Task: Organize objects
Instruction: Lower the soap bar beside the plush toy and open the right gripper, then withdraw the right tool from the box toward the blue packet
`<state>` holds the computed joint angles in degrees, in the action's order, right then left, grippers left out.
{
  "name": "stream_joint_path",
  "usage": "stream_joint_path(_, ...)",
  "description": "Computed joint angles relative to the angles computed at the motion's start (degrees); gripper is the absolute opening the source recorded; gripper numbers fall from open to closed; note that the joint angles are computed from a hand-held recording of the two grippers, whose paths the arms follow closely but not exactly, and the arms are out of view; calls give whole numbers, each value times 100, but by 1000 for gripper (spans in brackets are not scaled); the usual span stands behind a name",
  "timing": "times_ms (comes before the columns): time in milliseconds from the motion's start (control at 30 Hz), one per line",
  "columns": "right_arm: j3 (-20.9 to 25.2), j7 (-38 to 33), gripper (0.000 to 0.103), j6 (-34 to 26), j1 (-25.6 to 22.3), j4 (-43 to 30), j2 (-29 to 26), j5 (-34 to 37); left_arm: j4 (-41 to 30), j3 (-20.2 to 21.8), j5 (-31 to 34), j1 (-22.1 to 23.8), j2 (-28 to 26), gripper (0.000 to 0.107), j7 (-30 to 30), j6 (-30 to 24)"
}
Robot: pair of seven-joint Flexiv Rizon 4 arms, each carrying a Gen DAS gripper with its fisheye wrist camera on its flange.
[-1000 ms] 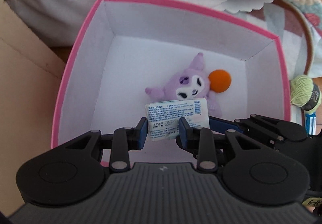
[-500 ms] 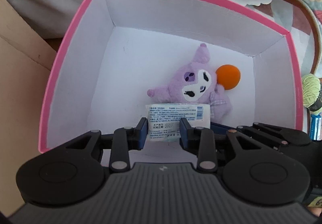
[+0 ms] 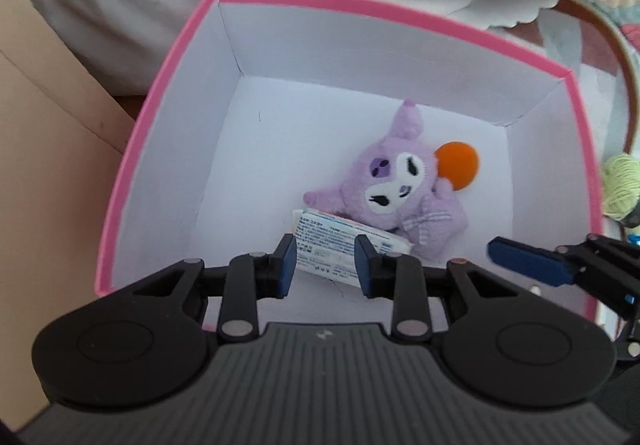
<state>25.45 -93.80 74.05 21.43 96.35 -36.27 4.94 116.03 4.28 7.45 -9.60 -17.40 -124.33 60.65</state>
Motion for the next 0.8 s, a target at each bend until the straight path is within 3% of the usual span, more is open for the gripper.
stream_joint_path(133,30,-110,46,-14,-106,214,338,21,-124,-20,199,-136,240,30,-9,-385)
stream_joint_path(367,58,-355,47,-30,-225,595,921,213,95,-199,273,-105,907,33,66,-572)
stream_joint_path(500,-64,-379,51,1,-134,772,1203,245,238,-306,612,-157,1338,33,-190,-661)
stream_joint_path(600,-556,29,52,-85,251,1068,1530,-257,324,-384,938,-132,1591,37,-480,-609)
stream_joint_path(800,-408,-274,59,-299,83,1274,1930,-83,493,-594,1193,-73,2021,42,-744,-799)
